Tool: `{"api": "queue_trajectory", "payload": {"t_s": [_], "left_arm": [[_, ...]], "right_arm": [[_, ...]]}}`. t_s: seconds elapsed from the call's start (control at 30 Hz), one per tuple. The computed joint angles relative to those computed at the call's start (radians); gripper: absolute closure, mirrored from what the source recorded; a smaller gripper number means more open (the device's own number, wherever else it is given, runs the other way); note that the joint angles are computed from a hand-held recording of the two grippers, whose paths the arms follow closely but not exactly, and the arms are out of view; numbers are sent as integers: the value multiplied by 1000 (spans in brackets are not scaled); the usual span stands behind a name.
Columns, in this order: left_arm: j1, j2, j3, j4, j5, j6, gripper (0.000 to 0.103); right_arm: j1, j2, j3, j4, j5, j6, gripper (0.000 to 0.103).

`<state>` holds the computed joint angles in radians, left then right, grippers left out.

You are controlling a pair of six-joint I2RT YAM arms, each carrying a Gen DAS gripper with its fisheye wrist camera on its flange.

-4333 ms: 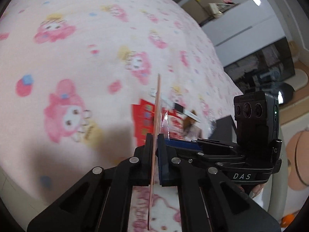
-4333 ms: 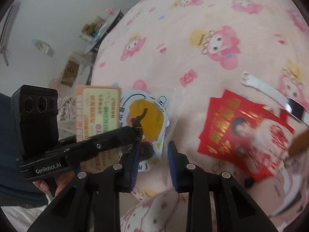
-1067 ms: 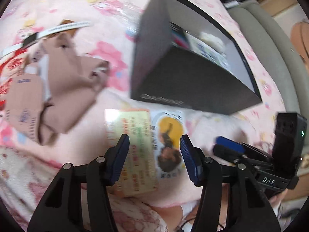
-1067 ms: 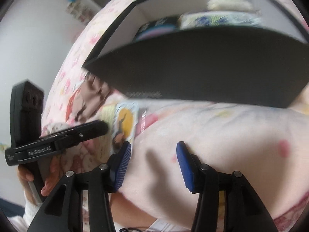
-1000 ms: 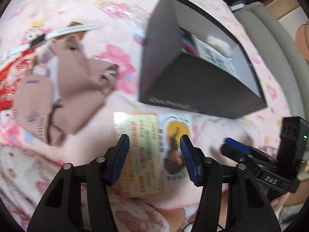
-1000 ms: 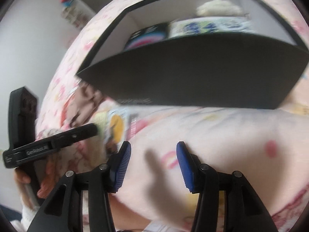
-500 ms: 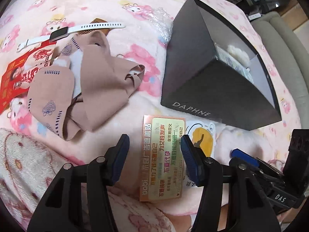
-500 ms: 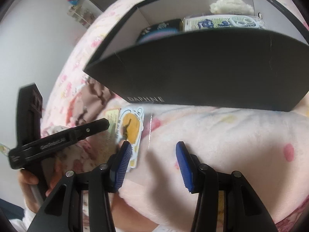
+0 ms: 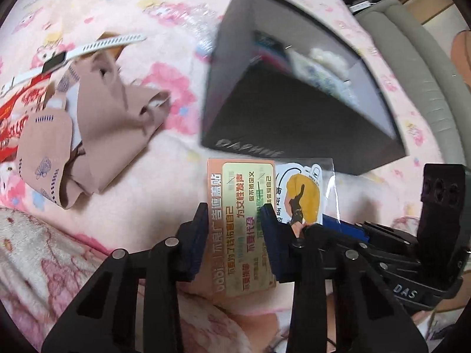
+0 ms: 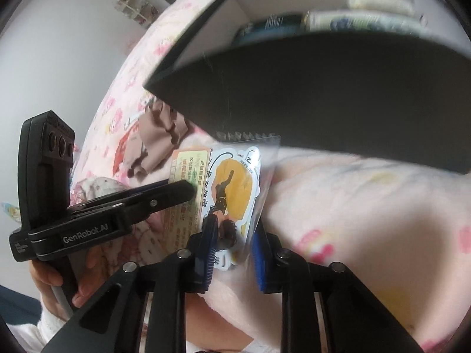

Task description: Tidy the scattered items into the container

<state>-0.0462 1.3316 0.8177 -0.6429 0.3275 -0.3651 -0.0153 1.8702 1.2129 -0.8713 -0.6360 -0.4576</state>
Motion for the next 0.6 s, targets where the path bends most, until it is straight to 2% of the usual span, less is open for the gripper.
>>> {"api": "queue_trajectory", "payload": {"t_s": [0.1, 0.2, 0.3, 0.47, 0.6], "left_arm": [[-19, -62, 53, -58, 3, 3, 68], [-56, -44, 155, -75, -2, -16, 68], [-121, 60, 315, -70, -51, -35, 67], [-134, 302, 602, -93, -108, -30, 66], [-137, 539, 852, -215, -146, -4, 61]], "right_arm": [[-48, -50, 14, -33, -39, -14, 84], [-85, -85, 60, -70, -70, -17, 84], [-110, -89, 155, -117, -98, -26, 84], [-79, 90, 482, -198, -87, 18, 84], [-11, 342, 820, -299, -18, 85, 84]]}}
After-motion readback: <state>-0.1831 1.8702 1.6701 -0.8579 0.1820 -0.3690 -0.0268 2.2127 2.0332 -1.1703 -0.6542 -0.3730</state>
